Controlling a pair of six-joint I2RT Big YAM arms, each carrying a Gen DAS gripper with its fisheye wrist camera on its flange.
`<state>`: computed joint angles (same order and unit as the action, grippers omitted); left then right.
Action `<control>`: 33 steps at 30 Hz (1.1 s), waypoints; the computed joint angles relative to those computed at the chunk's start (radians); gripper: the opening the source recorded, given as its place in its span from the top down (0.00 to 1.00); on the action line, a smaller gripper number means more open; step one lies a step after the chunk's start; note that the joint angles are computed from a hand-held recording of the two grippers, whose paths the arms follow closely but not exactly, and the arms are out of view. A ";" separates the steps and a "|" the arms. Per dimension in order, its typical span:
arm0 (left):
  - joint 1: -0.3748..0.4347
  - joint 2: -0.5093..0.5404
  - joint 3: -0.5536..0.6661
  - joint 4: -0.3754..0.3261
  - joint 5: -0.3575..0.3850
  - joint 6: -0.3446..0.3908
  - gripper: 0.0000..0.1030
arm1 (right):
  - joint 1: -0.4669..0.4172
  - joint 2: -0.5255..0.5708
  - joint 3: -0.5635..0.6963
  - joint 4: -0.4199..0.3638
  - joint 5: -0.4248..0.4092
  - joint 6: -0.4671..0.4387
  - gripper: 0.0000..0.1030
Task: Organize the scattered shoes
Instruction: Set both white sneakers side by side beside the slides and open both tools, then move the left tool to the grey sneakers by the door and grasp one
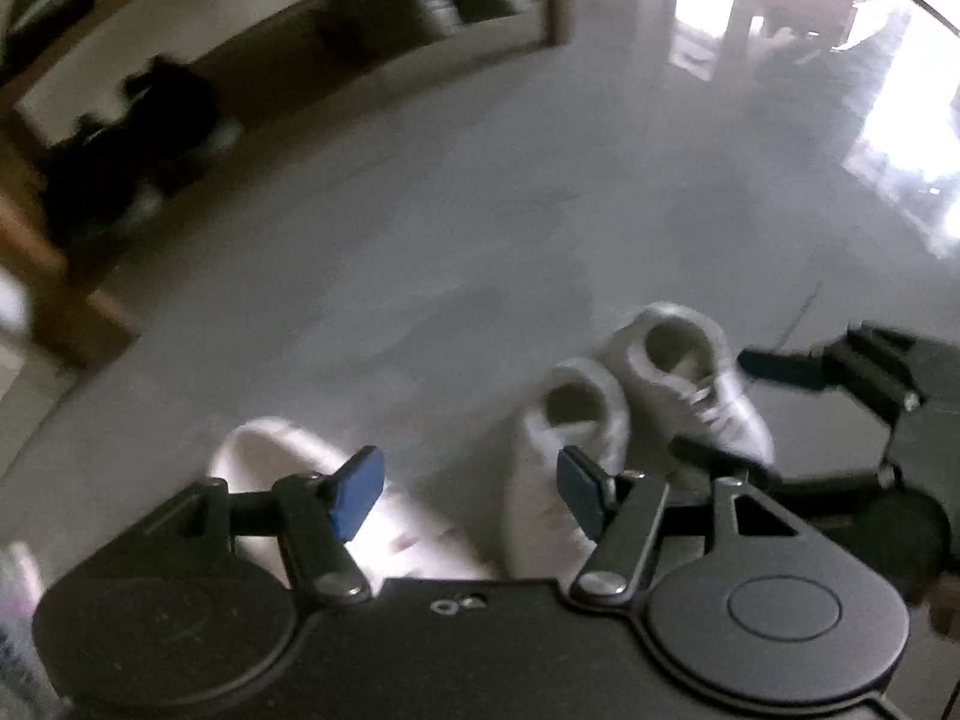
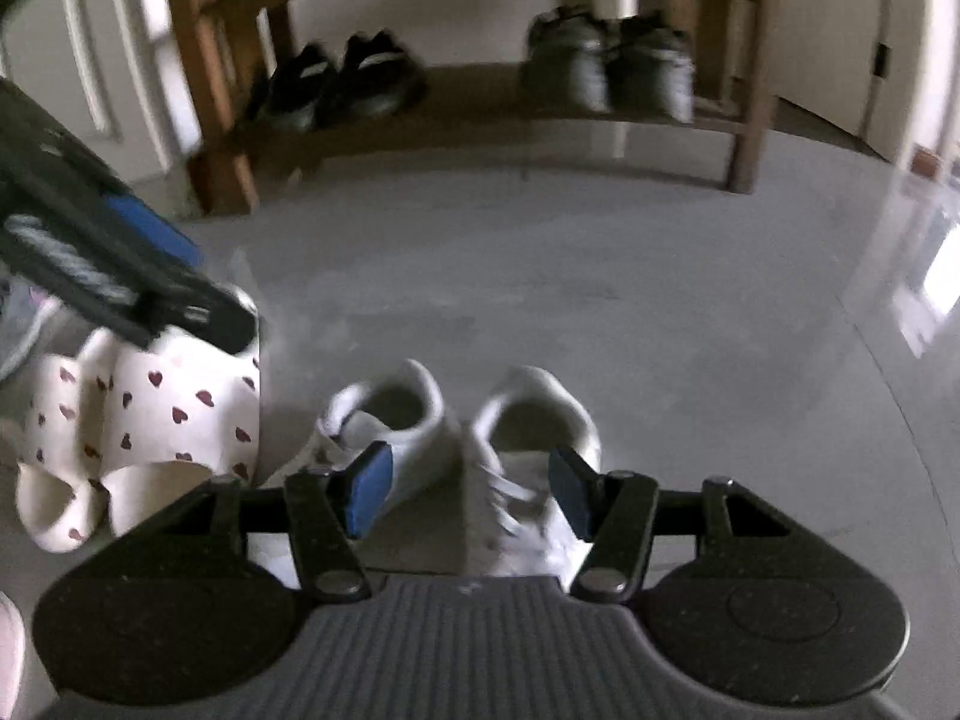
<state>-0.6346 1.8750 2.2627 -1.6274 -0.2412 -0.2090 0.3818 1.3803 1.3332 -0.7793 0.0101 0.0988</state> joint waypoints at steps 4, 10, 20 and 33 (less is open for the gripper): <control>0.020 -0.037 -0.079 0.020 0.017 -0.044 0.38 | 0.029 0.098 0.105 -0.049 0.076 -0.037 0.25; 0.039 -0.063 -0.114 0.041 0.073 -0.056 0.38 | 0.030 0.251 0.266 -0.215 0.057 0.028 0.27; 0.062 -0.128 -0.213 0.078 0.031 -0.072 0.38 | 0.077 0.245 0.214 -0.102 0.076 0.064 0.74; 0.131 -0.224 -0.281 0.046 -0.068 -0.127 0.38 | 0.089 0.158 0.209 -0.075 0.079 0.043 0.35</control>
<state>-0.5037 1.6506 1.9812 -1.5813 -0.3095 -0.3360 0.4705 1.5386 1.5424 -0.8542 0.0888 0.1419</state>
